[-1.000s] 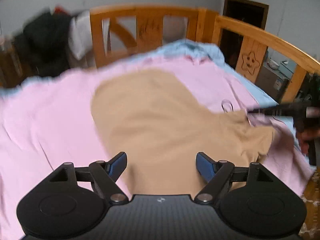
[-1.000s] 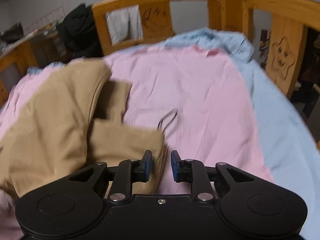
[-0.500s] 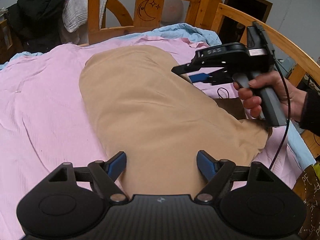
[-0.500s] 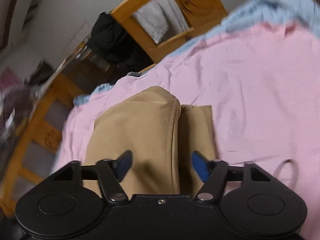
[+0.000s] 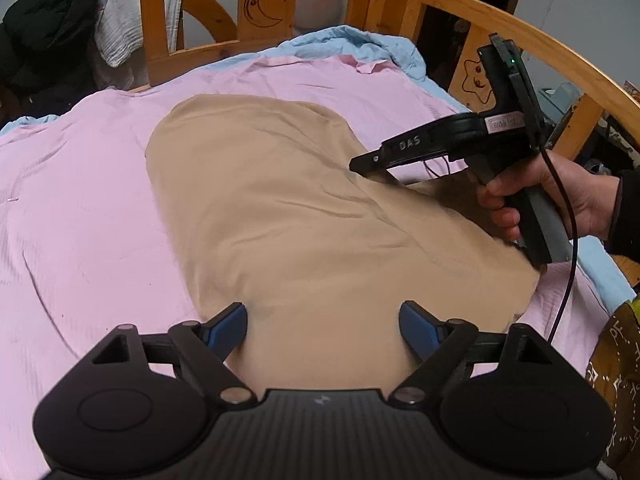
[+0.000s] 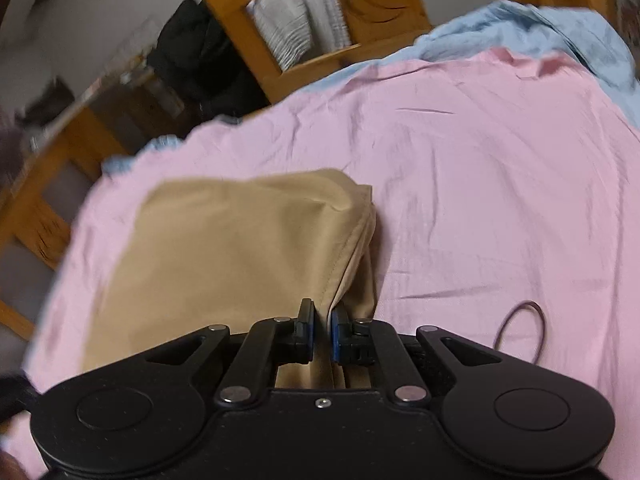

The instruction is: Fold large clothes

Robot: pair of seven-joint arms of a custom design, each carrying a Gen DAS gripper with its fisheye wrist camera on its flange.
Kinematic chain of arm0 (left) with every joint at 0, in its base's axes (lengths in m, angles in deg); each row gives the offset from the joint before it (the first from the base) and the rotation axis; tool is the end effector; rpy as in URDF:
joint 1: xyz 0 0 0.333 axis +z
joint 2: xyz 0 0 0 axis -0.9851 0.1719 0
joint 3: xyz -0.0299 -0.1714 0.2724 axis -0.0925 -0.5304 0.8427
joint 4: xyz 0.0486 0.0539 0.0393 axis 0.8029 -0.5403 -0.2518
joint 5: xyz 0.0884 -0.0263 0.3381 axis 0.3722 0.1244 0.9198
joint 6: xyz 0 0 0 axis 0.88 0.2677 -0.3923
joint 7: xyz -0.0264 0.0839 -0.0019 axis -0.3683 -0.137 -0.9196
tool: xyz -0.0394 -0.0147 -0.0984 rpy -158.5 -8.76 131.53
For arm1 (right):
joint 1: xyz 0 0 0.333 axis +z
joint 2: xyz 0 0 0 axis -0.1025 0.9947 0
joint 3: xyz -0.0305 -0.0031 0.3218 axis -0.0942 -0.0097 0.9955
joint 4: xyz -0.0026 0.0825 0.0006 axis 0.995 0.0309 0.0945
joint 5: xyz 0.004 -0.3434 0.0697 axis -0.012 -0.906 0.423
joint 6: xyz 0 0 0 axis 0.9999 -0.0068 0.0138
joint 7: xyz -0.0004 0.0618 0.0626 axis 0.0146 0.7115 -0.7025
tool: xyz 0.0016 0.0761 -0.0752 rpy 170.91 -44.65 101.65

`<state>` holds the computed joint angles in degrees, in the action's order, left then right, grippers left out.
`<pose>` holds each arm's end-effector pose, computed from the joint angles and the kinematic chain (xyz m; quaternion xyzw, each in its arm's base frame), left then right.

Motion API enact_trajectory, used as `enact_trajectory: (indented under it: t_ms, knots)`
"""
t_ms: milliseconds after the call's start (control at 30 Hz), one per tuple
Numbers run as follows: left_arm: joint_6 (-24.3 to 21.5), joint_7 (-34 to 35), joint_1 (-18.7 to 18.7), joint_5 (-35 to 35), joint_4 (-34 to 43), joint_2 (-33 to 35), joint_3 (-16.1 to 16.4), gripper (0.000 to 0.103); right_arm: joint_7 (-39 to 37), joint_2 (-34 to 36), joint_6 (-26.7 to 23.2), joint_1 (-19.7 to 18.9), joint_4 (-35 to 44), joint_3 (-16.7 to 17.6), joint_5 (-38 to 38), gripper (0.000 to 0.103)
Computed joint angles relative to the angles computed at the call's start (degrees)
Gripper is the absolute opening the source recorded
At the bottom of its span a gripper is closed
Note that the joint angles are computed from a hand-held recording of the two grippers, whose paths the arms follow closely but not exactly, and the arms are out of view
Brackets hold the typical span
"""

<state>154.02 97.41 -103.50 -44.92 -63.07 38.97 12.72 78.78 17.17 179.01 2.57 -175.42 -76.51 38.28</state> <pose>0.4661 -0.3656 0.5316 -0.5303 0.7879 -0.2975 0.0974 0.5881 0.1566 0.4797 -0.7090 0.6081 -0.0786 0.3483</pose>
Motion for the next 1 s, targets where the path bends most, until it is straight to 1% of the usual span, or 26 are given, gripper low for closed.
enact_trajectory:
  t_ms: [67, 200, 333, 400, 467, 533, 567, 633, 667, 700, 733, 800, 833, 867, 933, 967, 1000]
  knots:
    - [-0.6, 0.7, 0.2, -0.9, 0.3, -0.2, -0.1, 0.086, 1.2, -0.1, 1.6, 1.3, -0.4, -0.5, -3.6, 0.009]
    - [0.9, 4.1, 1.3, -5.7, -1.8, -1.9, -0.5, 0.085, 0.2, -1.6, 3.2, 1.0, -2.2, 0.0, -4.0, 0.009]
    - [1.7, 2.3, 2.0, -9.7, -3.0, -2.7, -0.5, 0.085, 0.4, -1.8, 4.3, 1.4, -3.1, -0.2, -5.4, 0.010]
    - [1.4, 0.6, 2.3, -9.8, -2.8, -2.5, -0.2, 0.085, 0.6, -1.8, 4.6, 1.4, -3.1, -0.2, -5.8, 0.010]
    - [0.0, 0.8, 2.8, -11.6, -2.2, -2.0, -0.2, 0.087, 2.4, -2.2, 4.8, 1.9, -3.2, -0.9, -8.1, 0.014]
    - [-0.1, 1.2, 3.2, -14.0, -2.2, -1.6, -0.2, 0.087, 5.2, -3.3, 6.2, 2.8, -3.5, -1.7, -11.2, 0.017]
    - [-0.3, 1.4, 3.3, -14.8, -2.1, -1.4, -0.3, 0.088, 6.4, -3.7, 7.2, 3.2, -3.6, -2.1, -13.1, 0.022]
    - [-0.7, 2.0, 3.5, -15.6, -1.8, -0.9, -0.2, 0.089, 7.8, -4.3, 10.7, 4.2, -3.6, -2.8, -18.5, 0.024]
    - [-0.8, 2.1, 3.6, -16.0, -1.6, -0.7, -0.2, 0.089, 7.3, -4.3, 12.0, 4.3, -3.0, -2.5, -20.2, 0.030]
    - [-0.8, 1.9, 3.5, -15.9, -1.4, -0.5, -0.1, 0.089, 5.6, -4.1, 13.2, 3.8, -2.3, -1.5, -19.8, 0.031]
    - [-0.9, 1.8, 3.4, -15.5, -1.1, -0.2, -0.1, 0.089, 3.2, -3.7, 13.5, 2.9, -1.1, 0.1, -17.9, 0.031]
    - [-0.7, 1.9, 3.3, -14.8, -1.1, 0.0, 0.0, 0.089, -5.5, -2.5, 11.4, -0.2, 2.4, 5.1, -9.7, 0.031]
    - [-0.5, 2.3, 3.4, -15.0, -1.4, -0.2, -0.1, 0.089, -10.2, -1.4, 8.7, -1.2, 4.9, 7.1, -5.8, 0.031]
    - [-0.1, 2.7, 3.4, -15.4, -1.8, -0.3, -0.1, 0.089, -13.4, -0.1, 5.7, -1.4, 7.4, 8.0, -3.3, 0.030]
    - [0.3, 2.9, 3.5, -16.2, -2.1, -0.2, -0.1, 0.090, -17.5, 2.6, 0.6, -1.2, 11.8, 8.9, 0.1, 0.030]
    - [-0.9, 2.2, 3.5, -16.4, -1.7, -0.2, -0.1, 0.090, -17.9, 4.1, -1.7, -0.3, 14.0, 8.4, -0.4, 0.030]
    - [-0.3, 1.9, 3.5, -16.5, -2.1, -0.5, -0.1, 0.090, -17.4, 5.5, -3.2, 1.1, 15.7, 7.2, -2.3, 0.029]
